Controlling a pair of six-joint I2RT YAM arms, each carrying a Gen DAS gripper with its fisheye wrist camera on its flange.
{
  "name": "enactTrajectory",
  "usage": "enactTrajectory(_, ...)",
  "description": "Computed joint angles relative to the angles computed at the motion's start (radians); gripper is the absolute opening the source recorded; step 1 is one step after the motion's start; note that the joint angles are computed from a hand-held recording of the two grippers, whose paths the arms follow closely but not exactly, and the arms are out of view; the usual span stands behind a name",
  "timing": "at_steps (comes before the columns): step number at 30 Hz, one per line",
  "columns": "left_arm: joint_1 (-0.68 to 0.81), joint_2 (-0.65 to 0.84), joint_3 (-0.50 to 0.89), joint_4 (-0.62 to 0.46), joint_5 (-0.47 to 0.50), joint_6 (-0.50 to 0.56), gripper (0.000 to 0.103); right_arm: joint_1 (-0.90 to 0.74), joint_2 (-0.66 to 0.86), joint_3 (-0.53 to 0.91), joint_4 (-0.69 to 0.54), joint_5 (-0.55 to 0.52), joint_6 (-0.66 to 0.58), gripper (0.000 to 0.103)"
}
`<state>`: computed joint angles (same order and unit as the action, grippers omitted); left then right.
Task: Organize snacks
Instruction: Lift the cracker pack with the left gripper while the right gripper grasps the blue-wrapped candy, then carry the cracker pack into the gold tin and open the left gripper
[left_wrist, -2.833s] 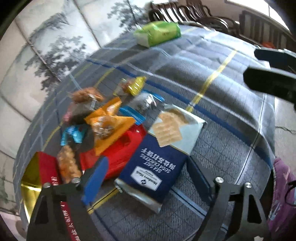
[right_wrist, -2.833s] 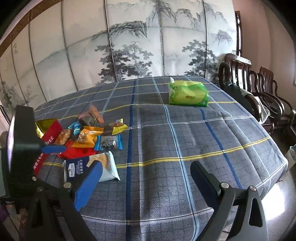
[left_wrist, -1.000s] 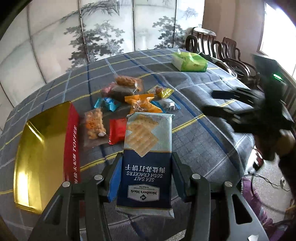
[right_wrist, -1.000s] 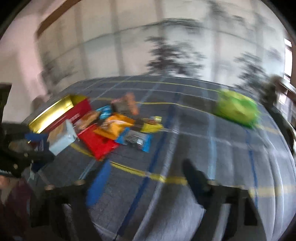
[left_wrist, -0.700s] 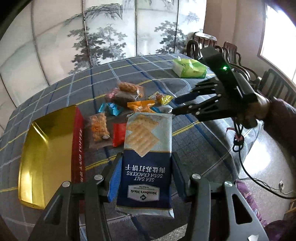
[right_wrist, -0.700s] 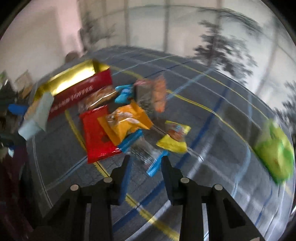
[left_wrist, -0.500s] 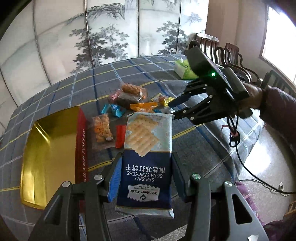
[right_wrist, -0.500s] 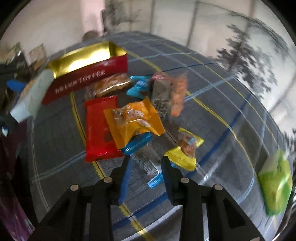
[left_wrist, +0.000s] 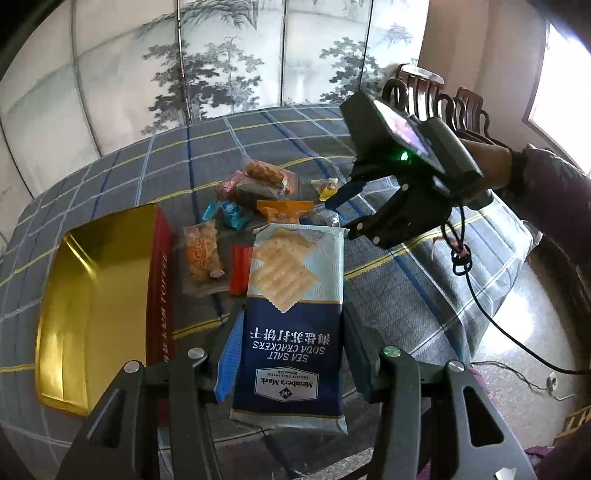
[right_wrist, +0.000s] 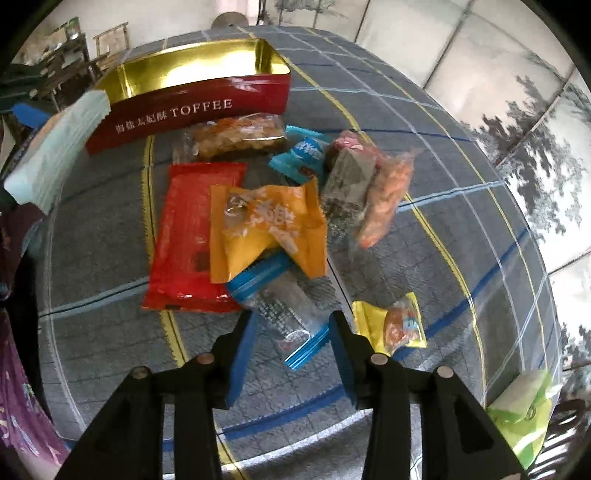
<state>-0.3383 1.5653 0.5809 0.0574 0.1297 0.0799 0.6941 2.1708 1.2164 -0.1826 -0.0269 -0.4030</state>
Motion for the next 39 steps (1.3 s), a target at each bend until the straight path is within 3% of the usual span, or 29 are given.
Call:
enactTrajectory(6,0.002,0.001,0.003,-0.008,-0.009,-0.003,0.046,-0.018,0.062,0.125,-0.123,-0.059,0.008,0.044)
enactTrajectory(8,0.011,-0.013,-0.002,-0.005,-0.002,-0.003,0.033,-0.035,0.061,0.118,-0.126,-0.104,0.08,0.037)
enactTrajectory(10,0.021,-0.024,0.0,-0.012,0.007,-0.001,0.027,-0.034,0.024,0.033,-0.038,-0.107,0.13,0.034)
enactTrajectory(14,0.051,0.011,0.011,0.008,0.025,0.006,0.026,-0.018,-0.088,-0.223,0.211,-0.076,0.325,0.03)
enactTrajectory(16,0.072,0.044,0.033,-0.016,0.048,0.005,0.014,-0.004,-0.13,-0.322,0.306,-0.033,0.397,0.03)
enactTrajectory(18,0.084,0.055,0.047,-0.049,0.078,0.028,0.014,0.002,-0.17,-0.43,0.415,-0.008,0.494,0.029)
enactTrajectory(19,0.076,0.062,0.062,-0.088,0.076,0.048,0.021,0.001,-0.174,-0.454,0.435,-0.007,0.527,0.029)
enactTrajectory(21,0.051,0.087,0.111,-0.18,0.061,0.083,0.057,0.016,-0.212,-0.532,0.497,0.03,0.582,0.029)
enactTrajectory(22,0.04,0.092,0.114,-0.179,0.047,0.079,0.082,0.018,-0.218,-0.55,0.518,0.034,0.597,0.029)
enactTrajectory(25,0.004,0.094,0.085,-0.095,-0.027,0.071,0.088,0.022,-0.23,-0.602,0.577,0.078,0.637,0.029)
enactTrajectory(28,-0.001,0.2,0.168,-0.153,-0.017,0.066,0.095,0.01,-0.215,-0.628,0.648,0.07,0.657,0.03)
enactTrajectory(33,-0.04,0.338,0.25,-0.162,-0.081,0.066,0.094,0.029,-0.198,-0.642,0.696,0.099,0.668,0.03)
enactTrajectory(34,-0.042,0.364,0.259,-0.149,-0.092,0.071,0.088,0.034,-0.194,-0.648,0.708,0.101,0.674,0.03)
enactTrajectory(35,-0.042,0.392,0.273,-0.144,-0.094,0.073,0.066,0.033,-0.184,-0.645,0.72,0.1,0.677,0.03)
enactTrajectory(36,-0.036,0.427,0.292,-0.152,-0.086,0.069,0.054,0.04,-0.182,-0.659,0.742,0.107,0.686,0.03)
enactTrajectory(37,-0.023,0.418,0.26,-0.093,-0.063,0.052,0.046,0.039,-0.175,-0.663,0.76,0.106,0.694,0.03)
enactTrajectory(39,-0.025,0.422,0.243,-0.063,-0.076,0.03,0.046,0.038,-0.16,-0.666,0.792,0.114,0.718,0.029)
